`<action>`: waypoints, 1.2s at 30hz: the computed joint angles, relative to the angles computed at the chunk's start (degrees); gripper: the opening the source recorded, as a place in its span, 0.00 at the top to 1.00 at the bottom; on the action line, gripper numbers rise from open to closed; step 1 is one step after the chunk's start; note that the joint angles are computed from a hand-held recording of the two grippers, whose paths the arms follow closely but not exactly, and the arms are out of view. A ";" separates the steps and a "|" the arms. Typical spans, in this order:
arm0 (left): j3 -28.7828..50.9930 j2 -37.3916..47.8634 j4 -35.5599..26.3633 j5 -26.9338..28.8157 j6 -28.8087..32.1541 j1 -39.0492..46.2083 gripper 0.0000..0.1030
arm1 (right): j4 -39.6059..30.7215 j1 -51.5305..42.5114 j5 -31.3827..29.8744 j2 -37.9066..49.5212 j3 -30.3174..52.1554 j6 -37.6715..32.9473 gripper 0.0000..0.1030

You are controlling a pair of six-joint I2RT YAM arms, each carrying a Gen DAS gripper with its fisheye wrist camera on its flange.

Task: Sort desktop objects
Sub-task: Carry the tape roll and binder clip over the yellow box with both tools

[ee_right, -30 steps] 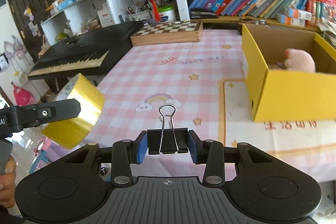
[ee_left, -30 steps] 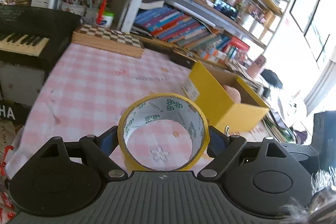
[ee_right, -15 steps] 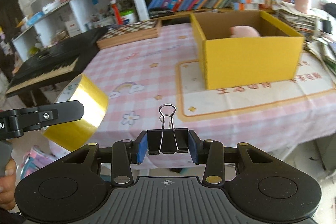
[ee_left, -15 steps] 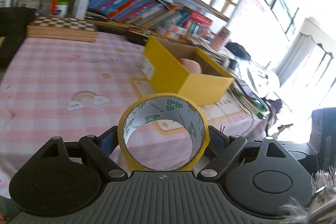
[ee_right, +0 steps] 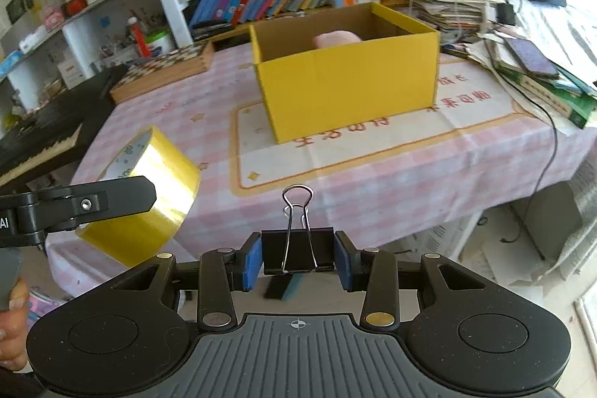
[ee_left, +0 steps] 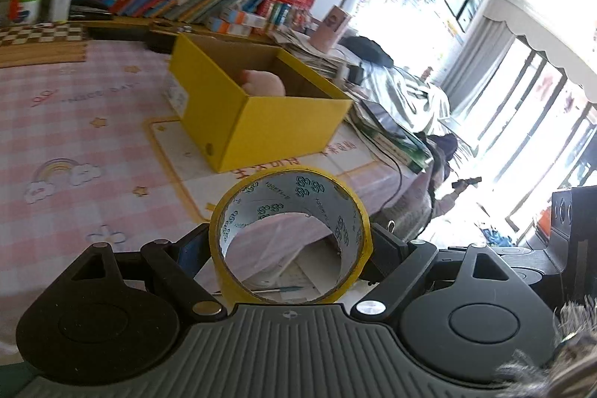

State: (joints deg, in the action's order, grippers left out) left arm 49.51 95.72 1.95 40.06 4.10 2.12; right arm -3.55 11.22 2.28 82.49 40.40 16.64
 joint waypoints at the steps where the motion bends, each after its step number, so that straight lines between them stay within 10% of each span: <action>1: 0.36 0.32 -0.02 -0.17 -0.10 -0.56 0.17 | -0.07 -0.63 -0.23 -0.14 -0.15 -0.14 0.62; 36: 21.47 14.85 4.81 -16.62 -13.16 -16.84 0.17 | -2.70 -22.95 -18.34 19.54 23.69 -18.05 0.62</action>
State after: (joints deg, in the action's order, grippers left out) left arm 70.98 110.57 6.77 23.44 -9.06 -14.73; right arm -6.25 -11.73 -16.06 102.03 64.09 -1.41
